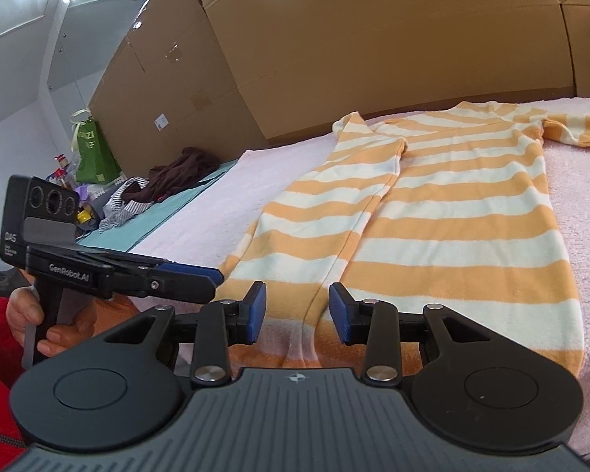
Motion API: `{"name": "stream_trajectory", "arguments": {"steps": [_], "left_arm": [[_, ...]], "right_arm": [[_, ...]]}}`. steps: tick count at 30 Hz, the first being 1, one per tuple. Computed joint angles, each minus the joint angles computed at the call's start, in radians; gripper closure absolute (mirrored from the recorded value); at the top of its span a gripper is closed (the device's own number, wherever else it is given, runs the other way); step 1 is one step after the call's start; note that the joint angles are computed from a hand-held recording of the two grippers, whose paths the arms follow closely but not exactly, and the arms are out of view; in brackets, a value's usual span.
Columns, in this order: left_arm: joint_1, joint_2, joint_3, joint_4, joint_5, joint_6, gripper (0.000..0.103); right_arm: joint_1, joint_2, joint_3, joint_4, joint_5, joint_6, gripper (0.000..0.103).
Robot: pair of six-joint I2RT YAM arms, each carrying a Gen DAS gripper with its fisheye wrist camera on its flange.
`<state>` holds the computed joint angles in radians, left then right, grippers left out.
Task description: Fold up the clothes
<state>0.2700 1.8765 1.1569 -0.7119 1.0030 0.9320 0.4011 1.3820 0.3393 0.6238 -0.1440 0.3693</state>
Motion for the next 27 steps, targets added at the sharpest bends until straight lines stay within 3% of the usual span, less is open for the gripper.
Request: {"name": "stream_trajectory", "arguments": {"steps": [3, 4, 6, 8, 11, 12, 17, 21, 23, 27], "left_arm": [[-0.016, -0.019, -0.040, 0.077, 0.005, -0.055, 0.036], [-0.019, -0.021, -0.051, 0.101, 0.011, -0.075, 0.041], [-0.022, -0.021, -0.069, 0.144, 0.025, -0.111, 0.045], [-0.019, -0.027, -0.091, 0.195, 0.026, -0.151, 0.071], [-0.003, -0.011, -0.080, 0.210, 0.030, -0.195, 0.097], [0.005, -0.006, -0.072, 0.200, 0.038, -0.200, 0.099], [0.050, -0.037, -0.052, 0.117, 0.106, -0.135, 0.100], [0.070, -0.045, -0.026, 0.045, 0.107, -0.065, 0.100], [0.073, -0.023, -0.018, 0.036, 0.082, -0.061, 0.100], [0.077, 0.013, -0.034, 0.042, 0.027, -0.048, 0.099]], "right_arm": [[0.017, 0.036, 0.013, 0.023, 0.025, 0.012, 0.064], [0.024, 0.049, 0.017, 0.035, 0.034, 0.017, 0.065], [0.039, 0.075, 0.027, 0.054, 0.059, 0.021, 0.078], [0.047, 0.096, 0.038, 0.060, 0.087, 0.017, 0.096], [0.013, 0.098, 0.025, 0.089, 0.037, 0.067, 0.097], [0.005, 0.096, 0.017, 0.102, 0.022, 0.083, 0.097], [-0.034, 0.061, -0.020, 0.186, -0.115, 0.157, 0.097], [-0.054, 0.068, -0.028, 0.261, -0.208, 0.227, 0.097], [-0.057, 0.092, -0.025, 0.275, -0.225, 0.250, 0.097], [-0.039, 0.099, -0.012, 0.173, -0.175, 0.226, 0.085]]}}
